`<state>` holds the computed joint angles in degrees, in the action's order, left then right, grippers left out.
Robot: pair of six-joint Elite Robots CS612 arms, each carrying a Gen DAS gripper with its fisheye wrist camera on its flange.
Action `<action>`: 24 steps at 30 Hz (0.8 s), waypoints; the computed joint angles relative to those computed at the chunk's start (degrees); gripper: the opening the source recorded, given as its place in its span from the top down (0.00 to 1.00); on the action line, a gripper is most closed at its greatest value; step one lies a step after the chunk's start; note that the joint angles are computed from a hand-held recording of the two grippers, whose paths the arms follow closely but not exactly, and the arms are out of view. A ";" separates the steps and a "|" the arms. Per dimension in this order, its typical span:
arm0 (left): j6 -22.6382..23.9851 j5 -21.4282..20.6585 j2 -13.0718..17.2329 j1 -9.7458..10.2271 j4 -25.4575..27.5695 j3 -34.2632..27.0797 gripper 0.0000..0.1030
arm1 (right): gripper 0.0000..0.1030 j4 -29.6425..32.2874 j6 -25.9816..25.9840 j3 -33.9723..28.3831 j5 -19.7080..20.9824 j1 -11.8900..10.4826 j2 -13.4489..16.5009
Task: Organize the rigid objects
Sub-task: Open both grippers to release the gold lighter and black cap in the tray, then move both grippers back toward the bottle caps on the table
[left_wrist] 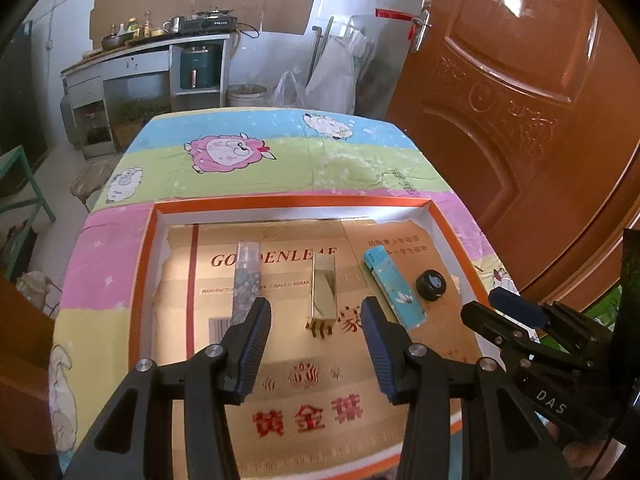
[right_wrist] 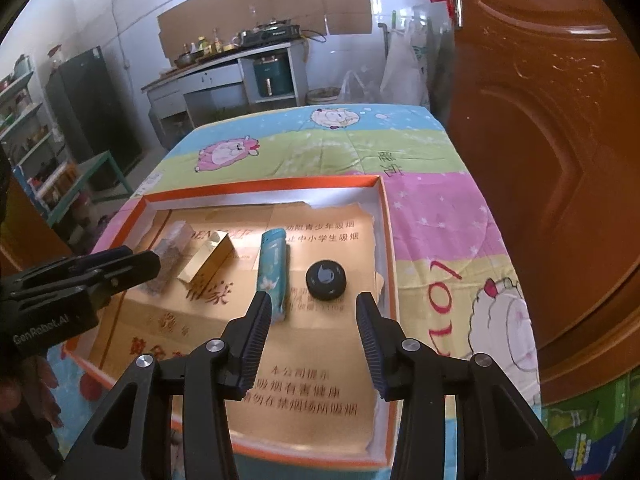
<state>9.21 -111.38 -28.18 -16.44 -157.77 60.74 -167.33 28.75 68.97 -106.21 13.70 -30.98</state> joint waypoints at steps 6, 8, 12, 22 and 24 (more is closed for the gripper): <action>-0.51 0.01 -1.86 0.53 -2.06 3.19 0.55 | 0.56 -0.48 0.45 1.92 -1.17 0.83 -1.51; -0.68 -0.33 -2.54 0.79 -3.11 4.34 0.55 | 0.56 -0.90 0.46 2.39 -1.66 1.14 -1.96; -1.01 -0.36 -3.67 1.18 -5.01 6.37 0.55 | 0.56 -1.58 0.37 3.37 -2.56 1.84 -2.76; -2.02 -1.22 -6.21 2.42 -8.35 10.83 0.55 | 0.56 -2.71 0.03 5.26 -4.16 3.56 -4.41; -2.00 -1.46 -6.81 2.69 -9.35 11.98 0.55 | 0.56 -2.92 -0.05 5.65 -4.48 3.94 -4.72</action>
<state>7.20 -112.84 -34.99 -13.74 -167.12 72.72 -170.25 28.70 74.62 -110.69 17.64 -35.71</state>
